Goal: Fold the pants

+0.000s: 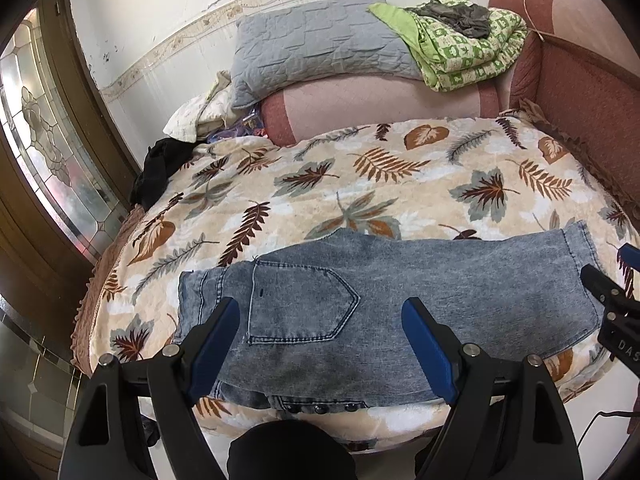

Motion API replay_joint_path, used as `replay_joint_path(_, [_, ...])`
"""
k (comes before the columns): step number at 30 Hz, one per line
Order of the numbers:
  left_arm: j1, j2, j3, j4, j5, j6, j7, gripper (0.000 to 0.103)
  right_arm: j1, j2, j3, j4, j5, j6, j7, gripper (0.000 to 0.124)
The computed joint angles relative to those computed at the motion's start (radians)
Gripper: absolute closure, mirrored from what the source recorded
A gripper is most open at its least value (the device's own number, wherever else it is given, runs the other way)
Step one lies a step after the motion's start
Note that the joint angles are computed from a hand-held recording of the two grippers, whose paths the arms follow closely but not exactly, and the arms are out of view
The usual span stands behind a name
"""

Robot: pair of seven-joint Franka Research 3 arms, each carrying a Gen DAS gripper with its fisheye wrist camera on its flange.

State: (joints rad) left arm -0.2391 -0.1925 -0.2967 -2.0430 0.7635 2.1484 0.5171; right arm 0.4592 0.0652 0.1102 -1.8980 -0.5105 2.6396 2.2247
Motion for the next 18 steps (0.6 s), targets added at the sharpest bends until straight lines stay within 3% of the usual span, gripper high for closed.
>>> replay_joint_path(18, [-0.012,-0.005,-0.017,0.015,0.026,0.008,0.001,0.019,-0.024,-0.048,0.017,-0.047,-0.052,-0.032,0.053,0.049])
